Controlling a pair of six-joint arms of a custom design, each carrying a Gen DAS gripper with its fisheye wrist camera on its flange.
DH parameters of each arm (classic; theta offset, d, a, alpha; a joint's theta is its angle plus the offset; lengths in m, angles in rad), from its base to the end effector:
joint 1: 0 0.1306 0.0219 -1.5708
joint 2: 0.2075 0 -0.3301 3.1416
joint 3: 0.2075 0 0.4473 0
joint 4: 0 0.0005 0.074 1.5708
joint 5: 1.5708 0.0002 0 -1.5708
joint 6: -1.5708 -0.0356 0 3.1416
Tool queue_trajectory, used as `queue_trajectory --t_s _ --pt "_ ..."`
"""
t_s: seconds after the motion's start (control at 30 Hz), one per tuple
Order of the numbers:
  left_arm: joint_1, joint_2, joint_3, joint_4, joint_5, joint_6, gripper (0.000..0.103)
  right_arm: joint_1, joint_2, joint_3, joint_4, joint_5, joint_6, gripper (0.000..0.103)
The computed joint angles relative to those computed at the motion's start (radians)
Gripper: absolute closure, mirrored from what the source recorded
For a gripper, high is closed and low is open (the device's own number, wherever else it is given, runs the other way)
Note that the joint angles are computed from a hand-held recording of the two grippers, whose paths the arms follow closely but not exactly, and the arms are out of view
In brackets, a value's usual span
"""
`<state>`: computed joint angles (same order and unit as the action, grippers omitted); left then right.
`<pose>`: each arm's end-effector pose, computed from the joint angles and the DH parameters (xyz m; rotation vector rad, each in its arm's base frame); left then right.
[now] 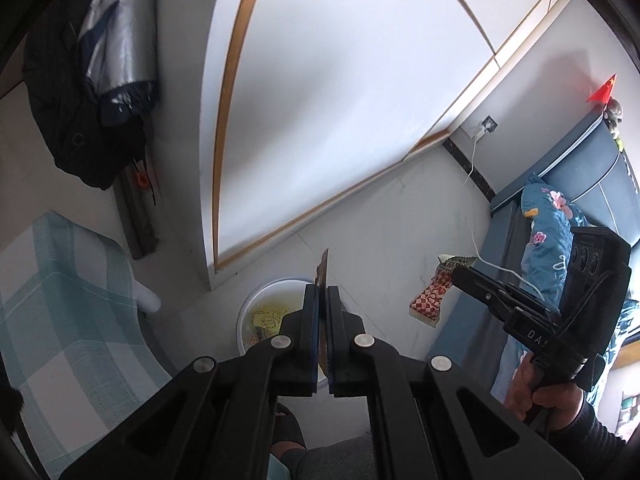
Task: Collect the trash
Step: 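Carry the brown envelope and checkered wrapper over the white bin, then open both tools to drop the envelope and wrapper into the bin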
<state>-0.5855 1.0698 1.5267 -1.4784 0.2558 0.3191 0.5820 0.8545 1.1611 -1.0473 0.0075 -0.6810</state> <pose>0.3150 -0.2203 0.5513 0.4531 2.6488 -0.6414 0.3081 0.2018 0.4798 0.1225 2.3932 0.6161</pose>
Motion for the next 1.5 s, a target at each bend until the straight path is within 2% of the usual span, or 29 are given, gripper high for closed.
queue_trajectory --t_s 0.2,0.47,0.8,1.03,1.23,1.5 --pt "-0.007 0.056 -0.064 -0.009 0.048 -0.025 0.103 -0.028 0.003 -0.099 0.031 -0.055 -0.03 0.093" --pt "-0.013 0.133 -0.094 -0.068 0.104 -0.02 0.103 -0.033 0.052 -0.205 0.085 -0.145 -0.136 0.093" --pt "-0.041 0.216 -0.055 -0.12 0.089 -0.016 0.103 -0.002 0.141 -0.246 0.153 -0.208 -0.213 0.093" --pt "-0.041 0.233 -0.058 -0.151 0.094 -0.007 0.103 -0.001 0.143 -0.272 0.129 -0.262 -0.203 0.093" --pt "-0.038 0.248 -0.064 -0.164 0.119 -0.012 0.103 0.005 0.16 -0.271 0.121 -0.265 -0.21 0.092" --pt "-0.04 0.279 -0.053 -0.192 0.112 -0.021 0.103 0.015 0.183 -0.262 0.116 -0.278 -0.204 0.09"
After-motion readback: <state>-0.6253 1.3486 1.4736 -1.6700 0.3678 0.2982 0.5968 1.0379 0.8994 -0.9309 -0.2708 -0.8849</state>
